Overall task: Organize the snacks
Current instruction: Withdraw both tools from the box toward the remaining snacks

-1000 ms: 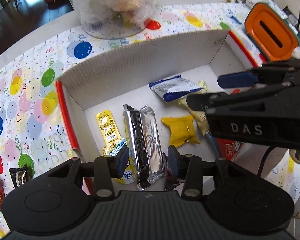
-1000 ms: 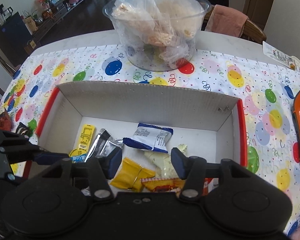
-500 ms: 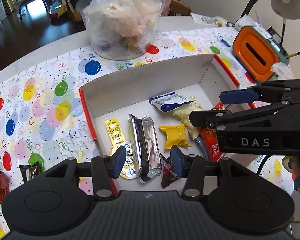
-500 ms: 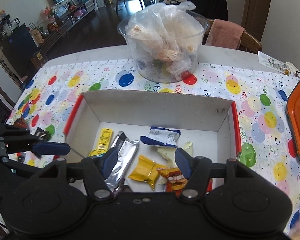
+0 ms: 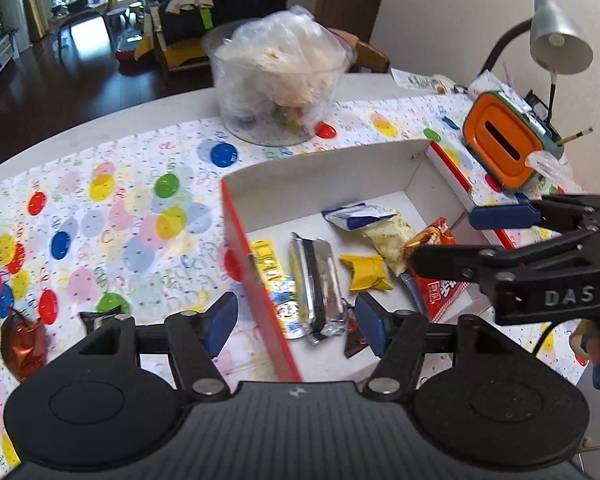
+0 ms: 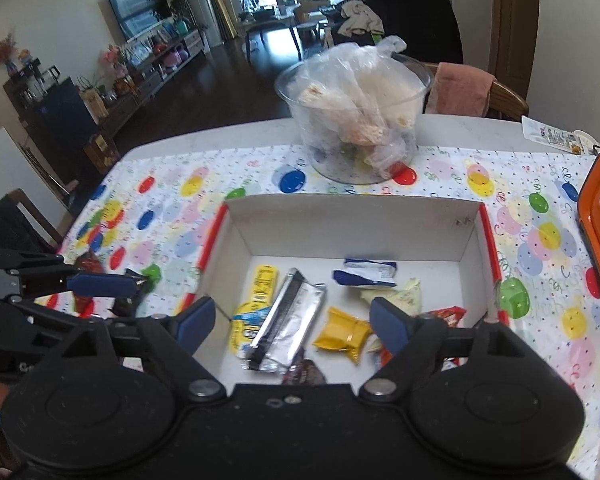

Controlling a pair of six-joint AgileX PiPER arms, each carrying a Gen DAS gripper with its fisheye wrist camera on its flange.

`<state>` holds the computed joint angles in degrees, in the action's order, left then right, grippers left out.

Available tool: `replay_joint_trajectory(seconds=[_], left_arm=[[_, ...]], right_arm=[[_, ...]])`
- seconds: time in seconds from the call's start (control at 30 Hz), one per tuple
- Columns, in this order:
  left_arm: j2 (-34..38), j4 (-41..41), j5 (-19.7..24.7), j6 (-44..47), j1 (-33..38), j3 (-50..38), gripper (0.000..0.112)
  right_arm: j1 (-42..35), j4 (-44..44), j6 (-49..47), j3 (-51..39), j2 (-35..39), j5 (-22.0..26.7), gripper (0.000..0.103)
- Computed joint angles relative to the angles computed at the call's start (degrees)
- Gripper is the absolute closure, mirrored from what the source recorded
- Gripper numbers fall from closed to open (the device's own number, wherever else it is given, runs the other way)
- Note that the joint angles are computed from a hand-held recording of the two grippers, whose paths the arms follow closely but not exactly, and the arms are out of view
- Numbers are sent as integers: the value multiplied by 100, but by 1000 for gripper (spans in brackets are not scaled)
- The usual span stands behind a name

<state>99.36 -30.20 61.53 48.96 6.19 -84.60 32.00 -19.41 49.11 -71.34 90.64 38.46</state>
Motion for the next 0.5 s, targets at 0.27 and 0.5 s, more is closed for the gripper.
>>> replay_joint_trajectory(seconds=[0.27, 0.5], left_arm=[[-440, -624, -264, 1149, 889, 537, 39], [-358, -1135, 31, 1928, 1710, 434, 35]], right_arm=[[748, -702, 979, -107, 37, 80, 13], [1313, -1151, 1710, -418, 379, 90, 11]])
